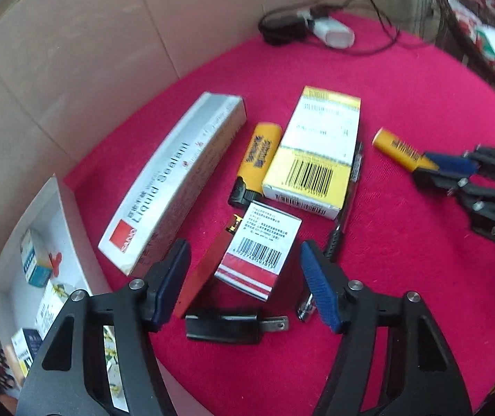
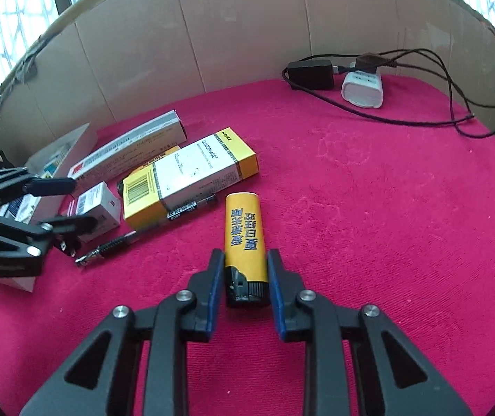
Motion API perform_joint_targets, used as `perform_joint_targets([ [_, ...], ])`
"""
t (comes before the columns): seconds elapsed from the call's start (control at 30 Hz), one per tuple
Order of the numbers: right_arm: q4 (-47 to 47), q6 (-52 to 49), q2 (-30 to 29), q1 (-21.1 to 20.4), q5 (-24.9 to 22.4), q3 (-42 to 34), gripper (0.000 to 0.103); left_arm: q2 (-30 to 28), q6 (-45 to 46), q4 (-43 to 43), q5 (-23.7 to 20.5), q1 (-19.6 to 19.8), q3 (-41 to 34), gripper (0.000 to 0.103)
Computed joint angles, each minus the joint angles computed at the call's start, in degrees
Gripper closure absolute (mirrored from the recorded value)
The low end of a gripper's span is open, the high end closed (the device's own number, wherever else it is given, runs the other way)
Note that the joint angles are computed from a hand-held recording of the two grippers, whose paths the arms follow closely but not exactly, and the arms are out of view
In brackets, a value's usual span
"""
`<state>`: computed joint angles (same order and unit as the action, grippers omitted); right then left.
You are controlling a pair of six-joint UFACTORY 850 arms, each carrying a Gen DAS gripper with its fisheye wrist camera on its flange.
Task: Organize rigid objects
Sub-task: 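Grasp the yellow lighter with the right tool while the left tool grasps the red-white box, then carry the lighter and red-white box to the tray and release them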
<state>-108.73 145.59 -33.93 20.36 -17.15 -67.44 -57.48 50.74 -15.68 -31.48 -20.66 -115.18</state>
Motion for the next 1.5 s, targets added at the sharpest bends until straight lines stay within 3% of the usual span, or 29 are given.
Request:
perform_joint_targets([
  [0.07,-1.74,1.82,0.12,-0.11,0.14,0.28,0.079,-0.60,-2.10,3.23,0.05,-0.50,-0.53,0.043],
  [0.2,-3.42,3.58,0.16,-0.23,0.31,0.43,0.079,1.17,-3.92,7.18,4.74,-1.26,3.16,0.054],
  [0.3,-8.22,8.74,0.44,-0.60,0.72,1.05,0.079,3.26,-0.11,2.63,6.82,-1.02,6.48,0.065],
  [0.4,-8.19,8.67,0.39,-0.56,0.67,1.03,0.079,6.09,8.11,-7.53,10.16,-0.41,11.48,0.069],
  [0.53,-4.18,4.30,0.25,-0.15,0.05,0.62,0.080,8.38,19.65,-23.48,10.58,0.58,15.31,0.070],
  [0.7,-4.46,6.08,0.90,0.02,-1.08,1.43,0.080,11.50,33.80,-40.74,10.17,1.66,19.43,0.070],
  [0.93,-3.42,6.52,4.15,0.88,-5.37,3.75,0.082,14.61,44.00,-55.40,7.41,3.45,22.67,0.070],
  [1.07,-3.85,5.74,5.49,1.34,-7.32,3.83,0.083,15.42,45.94,-58.76,6.43,4.35,23.05,0.070],
  [1.5,-5.14,2.70,5.71,3.08,-7.48,1.46,0.092,17.60,45.03,-63.69,4.55,9.37,24.40,0.070],
])
